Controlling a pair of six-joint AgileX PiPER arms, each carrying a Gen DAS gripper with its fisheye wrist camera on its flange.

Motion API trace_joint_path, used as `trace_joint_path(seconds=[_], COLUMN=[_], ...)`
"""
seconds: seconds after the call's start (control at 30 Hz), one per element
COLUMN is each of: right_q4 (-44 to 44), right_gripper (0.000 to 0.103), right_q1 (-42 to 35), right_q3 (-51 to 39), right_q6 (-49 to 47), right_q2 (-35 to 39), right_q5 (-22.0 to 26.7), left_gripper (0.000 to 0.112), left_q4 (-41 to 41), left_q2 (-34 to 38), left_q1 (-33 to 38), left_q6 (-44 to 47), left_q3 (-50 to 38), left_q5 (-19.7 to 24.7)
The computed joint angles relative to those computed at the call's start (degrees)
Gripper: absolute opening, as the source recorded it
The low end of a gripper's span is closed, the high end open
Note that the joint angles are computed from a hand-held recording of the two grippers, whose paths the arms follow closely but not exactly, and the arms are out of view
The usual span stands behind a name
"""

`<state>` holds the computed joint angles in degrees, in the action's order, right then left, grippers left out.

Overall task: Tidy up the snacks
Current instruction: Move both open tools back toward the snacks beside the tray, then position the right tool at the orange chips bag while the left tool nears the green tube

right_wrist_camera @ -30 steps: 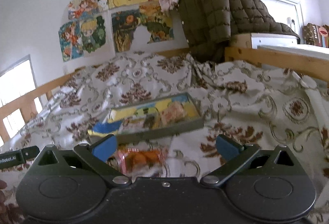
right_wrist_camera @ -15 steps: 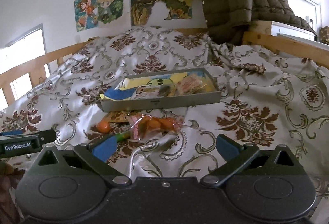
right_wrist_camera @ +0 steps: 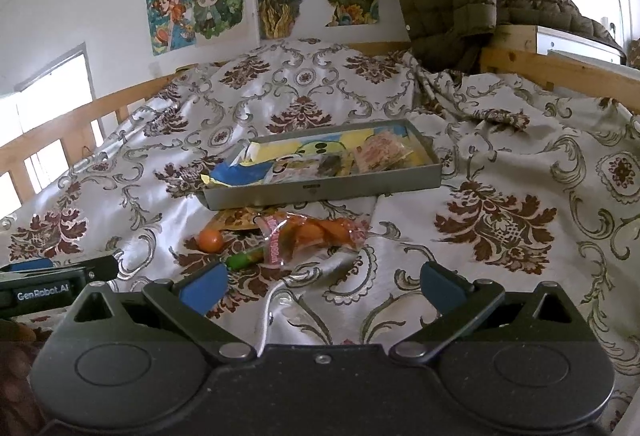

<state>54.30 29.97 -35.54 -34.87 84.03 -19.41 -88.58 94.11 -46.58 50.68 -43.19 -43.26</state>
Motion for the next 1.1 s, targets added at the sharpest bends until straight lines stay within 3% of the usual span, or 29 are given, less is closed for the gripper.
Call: trace_joint_path(seconds=[0.43, 0.87, 1.1], right_q4=[-7.92, -27.04, -46.86], right_gripper=[0.102, 0.102, 0.102], right_q1=[-3.88, -12.48, -17.20], right_q3=[-2.85, -10.59, -17.29], right_q6=[7.41, 17.30, 29.72], right_q2=[1.93, 9.27, 18.13], right_q5=[2.52, 2.85, 3.37], left_gripper=[0.103, 0.103, 0.103], left_q4=[-0.18, -1.17, 0.29], left_q2=[4.45, 12.21, 17.23], left_q1=[2.32, 7.67, 11.27], left_q6=[3.26, 12.80, 17.52], left_q3=[-6.77, -19.06, -25.30], left_q5=[2.92, 9.09, 16.33])
